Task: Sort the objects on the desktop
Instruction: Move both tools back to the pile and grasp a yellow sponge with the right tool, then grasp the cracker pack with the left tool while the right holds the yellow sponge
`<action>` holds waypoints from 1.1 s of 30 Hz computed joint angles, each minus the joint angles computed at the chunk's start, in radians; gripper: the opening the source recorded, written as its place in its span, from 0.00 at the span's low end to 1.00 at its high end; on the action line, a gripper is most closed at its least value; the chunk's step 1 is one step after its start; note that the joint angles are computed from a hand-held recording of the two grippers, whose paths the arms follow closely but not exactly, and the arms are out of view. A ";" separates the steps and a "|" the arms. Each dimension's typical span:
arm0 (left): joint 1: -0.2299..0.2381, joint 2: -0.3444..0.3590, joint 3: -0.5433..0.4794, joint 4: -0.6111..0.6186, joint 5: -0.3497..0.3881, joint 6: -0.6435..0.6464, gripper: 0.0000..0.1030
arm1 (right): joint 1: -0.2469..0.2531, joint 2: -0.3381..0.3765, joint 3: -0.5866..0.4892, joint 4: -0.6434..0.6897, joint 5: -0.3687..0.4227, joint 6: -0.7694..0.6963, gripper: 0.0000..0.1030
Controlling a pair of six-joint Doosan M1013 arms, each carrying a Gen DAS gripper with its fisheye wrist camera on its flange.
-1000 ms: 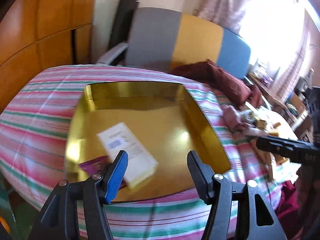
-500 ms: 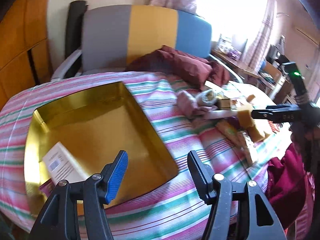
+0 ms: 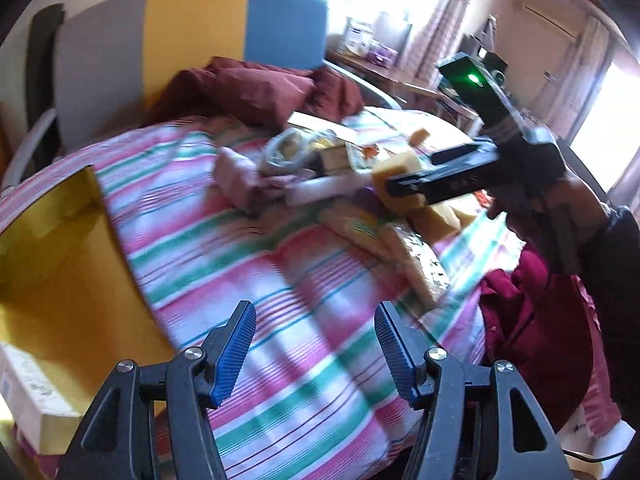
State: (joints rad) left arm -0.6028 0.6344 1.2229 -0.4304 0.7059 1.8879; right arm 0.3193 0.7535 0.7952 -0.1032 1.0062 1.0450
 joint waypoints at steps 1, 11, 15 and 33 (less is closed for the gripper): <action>-0.003 0.006 -0.008 -0.005 0.004 0.013 0.61 | -0.002 0.004 -0.005 0.004 0.001 0.002 1.00; -0.023 0.083 -0.114 -0.060 0.120 0.046 0.60 | -0.041 0.015 -0.024 0.194 0.016 -0.004 0.71; -0.028 0.128 -0.178 -0.110 0.191 0.027 0.59 | -0.062 0.004 -0.021 0.311 -0.002 -0.009 0.71; -0.093 0.248 -0.384 0.045 0.351 -0.235 0.61 | -0.096 -0.013 -0.016 0.490 -0.049 -0.061 0.72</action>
State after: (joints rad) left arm -0.6960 0.8823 0.8384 -0.3856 1.0566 1.6529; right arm 0.2235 0.7409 0.7789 0.3866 0.9572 0.9840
